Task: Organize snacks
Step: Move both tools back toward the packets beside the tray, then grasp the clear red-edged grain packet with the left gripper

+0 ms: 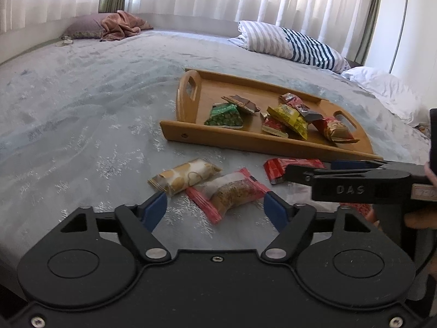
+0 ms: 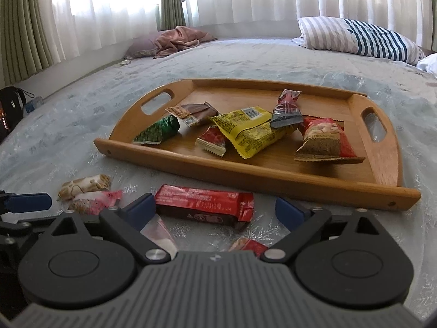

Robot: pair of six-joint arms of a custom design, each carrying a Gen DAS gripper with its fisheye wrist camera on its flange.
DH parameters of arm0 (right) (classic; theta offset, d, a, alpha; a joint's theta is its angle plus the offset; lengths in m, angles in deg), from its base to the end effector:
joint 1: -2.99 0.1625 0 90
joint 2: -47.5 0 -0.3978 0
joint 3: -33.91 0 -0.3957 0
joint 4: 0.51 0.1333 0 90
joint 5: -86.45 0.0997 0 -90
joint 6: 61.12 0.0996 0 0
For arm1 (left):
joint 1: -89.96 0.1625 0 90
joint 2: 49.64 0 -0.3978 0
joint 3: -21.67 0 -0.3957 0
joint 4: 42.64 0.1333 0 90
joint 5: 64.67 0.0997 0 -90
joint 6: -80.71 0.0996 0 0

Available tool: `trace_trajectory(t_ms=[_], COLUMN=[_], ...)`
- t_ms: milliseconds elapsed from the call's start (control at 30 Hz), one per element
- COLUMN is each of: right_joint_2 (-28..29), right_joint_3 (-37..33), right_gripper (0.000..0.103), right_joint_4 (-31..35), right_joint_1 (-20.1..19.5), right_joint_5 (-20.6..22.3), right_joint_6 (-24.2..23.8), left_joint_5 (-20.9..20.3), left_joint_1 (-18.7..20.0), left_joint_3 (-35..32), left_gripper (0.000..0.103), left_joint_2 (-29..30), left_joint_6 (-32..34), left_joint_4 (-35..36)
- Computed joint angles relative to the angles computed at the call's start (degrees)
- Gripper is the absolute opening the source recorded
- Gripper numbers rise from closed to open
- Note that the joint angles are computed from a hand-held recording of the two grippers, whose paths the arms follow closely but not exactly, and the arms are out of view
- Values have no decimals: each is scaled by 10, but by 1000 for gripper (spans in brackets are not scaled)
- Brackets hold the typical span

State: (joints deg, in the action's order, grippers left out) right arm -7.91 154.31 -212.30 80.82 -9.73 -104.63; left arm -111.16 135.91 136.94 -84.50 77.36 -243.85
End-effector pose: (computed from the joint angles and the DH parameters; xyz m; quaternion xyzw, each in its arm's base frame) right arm 0.0080 -0.5445 0.1606 0.2126 -0.8526 0.3978 0.2637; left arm -0.2130 -0.5105 -0.0113 0.2191 0.8738 -0.3695 0.2281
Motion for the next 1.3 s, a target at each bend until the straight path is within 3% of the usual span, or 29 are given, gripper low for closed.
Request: trace_trajectory(t_ms=[133,733,1000,1300], right_joint_2=[5,14,18,20], right_joint_3=[1,-2,-5,-3], right_gripper=[102,103,103,103], right_joint_4=[-9,-10,-11,-17], right_joint_1=[-2,-4,-6,-8], right_joint_5=[3,10,13,17], right_joint_6=[-7,-28,-29,-37], left_joint_5=[-11,-20,-39,-46], left_joint_1=[0,19,33,36], left_joint_3=[0,-48,-62,-78], left_gripper=[64,65,73,65], left_joint_2=[-1,28,25,34], left_joint_6=[-6,17,-9,21], left_joint_4=[3,18,27,33])
